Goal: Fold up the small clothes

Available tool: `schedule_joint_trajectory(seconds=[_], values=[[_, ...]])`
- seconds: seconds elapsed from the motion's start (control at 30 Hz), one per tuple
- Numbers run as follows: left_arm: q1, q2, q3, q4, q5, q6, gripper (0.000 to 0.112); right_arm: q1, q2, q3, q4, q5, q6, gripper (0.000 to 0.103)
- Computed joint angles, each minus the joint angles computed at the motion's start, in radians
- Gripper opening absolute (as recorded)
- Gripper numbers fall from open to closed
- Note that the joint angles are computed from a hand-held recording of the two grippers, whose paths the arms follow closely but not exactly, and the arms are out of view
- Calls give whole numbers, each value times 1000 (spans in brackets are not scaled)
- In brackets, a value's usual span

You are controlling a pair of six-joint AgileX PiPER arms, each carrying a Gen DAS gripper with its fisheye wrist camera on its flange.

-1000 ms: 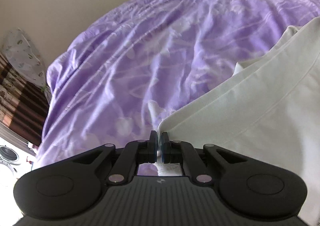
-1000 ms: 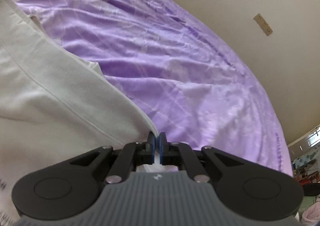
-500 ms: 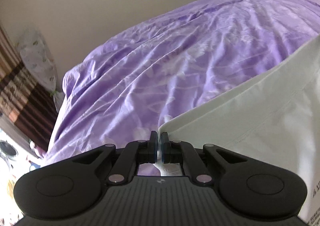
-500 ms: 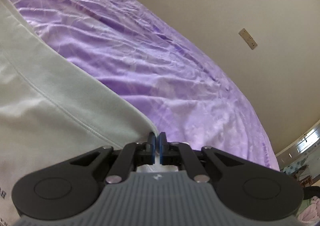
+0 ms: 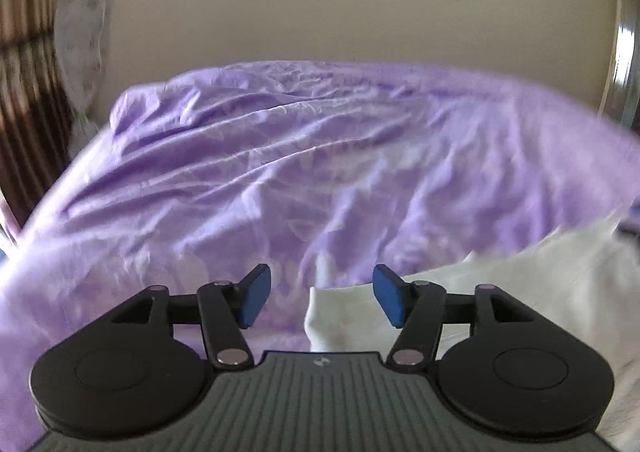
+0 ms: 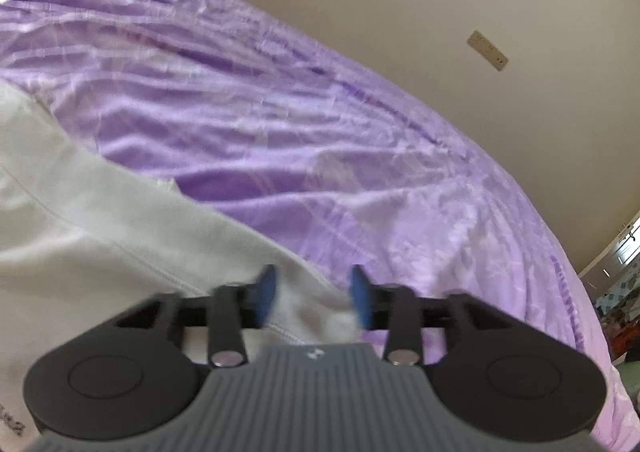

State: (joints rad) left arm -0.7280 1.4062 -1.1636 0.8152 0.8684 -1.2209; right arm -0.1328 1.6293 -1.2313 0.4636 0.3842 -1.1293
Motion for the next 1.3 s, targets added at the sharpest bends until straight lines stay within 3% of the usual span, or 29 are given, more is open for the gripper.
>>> schedule_joint_trajectory(seconds=[0.07,0.17,0.23,0.3,0.4,0.43,0.47,0.5,0.53,0.73,0.83,0.87,0.9,0.97,1.0,1.07,1.13,1.17,1.23,1.3], values=[[42,-66,52,-97,-81,56,68,-34,-19,-8,49,75,-14,45],[30,-99,121,-96,-132,72,68,-86,-44,4,71,153,8,45],[39,-89,137,-172,-173,152,67,-136,-54,12,117,219,-2,45],[49,-67,139,-263,-204,251,49,-182,-57,11,163,306,-26,44],[-48,-27,127,-141,-116,205,49,-204,-87,50,163,344,-39,43],[-68,16,106,-111,-72,217,49,-215,-87,52,164,382,-48,40],[-88,64,77,-79,-10,224,48,-217,-84,53,151,407,-49,30],[-103,111,57,-31,30,211,47,-203,-75,57,115,411,-34,20],[-95,144,37,-20,32,219,47,-188,-68,61,96,399,-30,1],[14,224,-36,-80,-40,236,38,-117,33,20,73,253,63,0],[70,180,21,-79,-132,127,31,-90,97,-42,-24,189,205,0],[81,165,41,-49,-140,54,7,-93,120,-69,-39,201,241,0],[88,161,45,-25,-121,-4,7,-99,139,-91,-47,214,265,0],[90,173,22,22,-14,-101,11,-99,152,-96,-58,211,278,0],[100,170,23,25,2,-103,13,-94,150,-88,-64,197,272,0],[154,93,65,-59,-86,-67,13,-93,136,-63,-59,172,247,0],[227,-12,146,-193,-271,-14,29,-103,127,-54,-39,179,231,0],[250,-44,173,-256,-338,36,46,-111,122,-52,-23,189,219,0],[238,-63,188,-264,-375,36,69,-127,113,-49,10,208,193,0],[224,-31,163,-293,-356,109,74,-140,103,-41,34,222,165,0]])
